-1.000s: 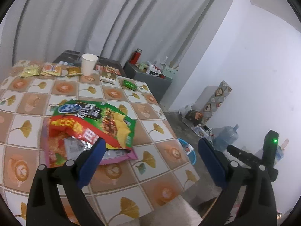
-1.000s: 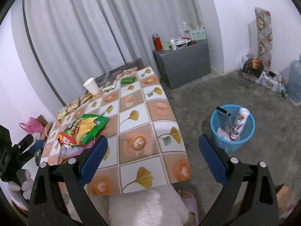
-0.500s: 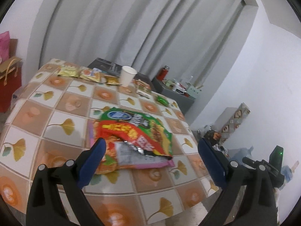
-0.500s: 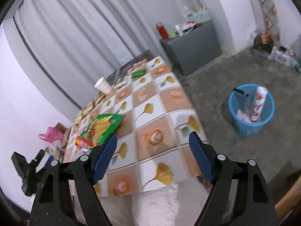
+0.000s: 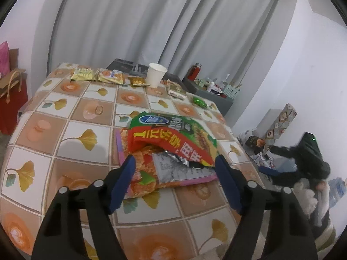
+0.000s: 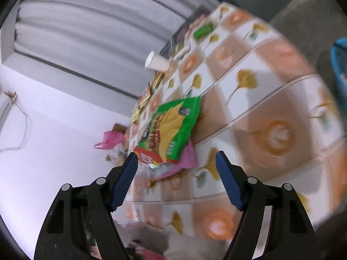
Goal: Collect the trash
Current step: 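Grasp the green chip bag edge with the right tool while the left tool hovers beside it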
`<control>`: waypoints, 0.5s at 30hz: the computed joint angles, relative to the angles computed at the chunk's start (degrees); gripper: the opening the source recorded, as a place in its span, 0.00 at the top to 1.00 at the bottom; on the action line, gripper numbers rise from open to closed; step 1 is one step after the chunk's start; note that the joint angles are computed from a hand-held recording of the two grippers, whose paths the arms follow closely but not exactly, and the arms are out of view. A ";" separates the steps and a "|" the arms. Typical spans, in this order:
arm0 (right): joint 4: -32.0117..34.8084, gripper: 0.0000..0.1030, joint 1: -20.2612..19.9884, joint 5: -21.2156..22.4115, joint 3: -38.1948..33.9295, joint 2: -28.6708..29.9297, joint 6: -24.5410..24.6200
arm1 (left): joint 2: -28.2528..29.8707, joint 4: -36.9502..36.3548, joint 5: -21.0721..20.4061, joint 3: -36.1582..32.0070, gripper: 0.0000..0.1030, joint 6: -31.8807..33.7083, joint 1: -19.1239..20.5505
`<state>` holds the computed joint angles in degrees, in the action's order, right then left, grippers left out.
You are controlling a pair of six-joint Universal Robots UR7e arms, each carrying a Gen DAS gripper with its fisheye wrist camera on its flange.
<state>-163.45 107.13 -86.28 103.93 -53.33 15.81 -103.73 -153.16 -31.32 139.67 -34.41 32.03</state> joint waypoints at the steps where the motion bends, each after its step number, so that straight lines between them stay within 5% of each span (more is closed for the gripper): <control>1: 0.79 0.31 -0.26 0.81 -0.99 0.77 0.60 | -0.06 -0.62 -0.60 0.05 0.33 0.28 0.55; 9: 8.96 0.32 -1.94 3.39 -13.87 11.46 6.69 | 2.23 -3.25 -3.99 -1.40 0.40 2.77 5.28; 15: 11.72 0.31 0.04 1.08 -20.17 15.88 4.56 | 5.70 -7.15 -6.62 -3.28 0.44 5.92 9.00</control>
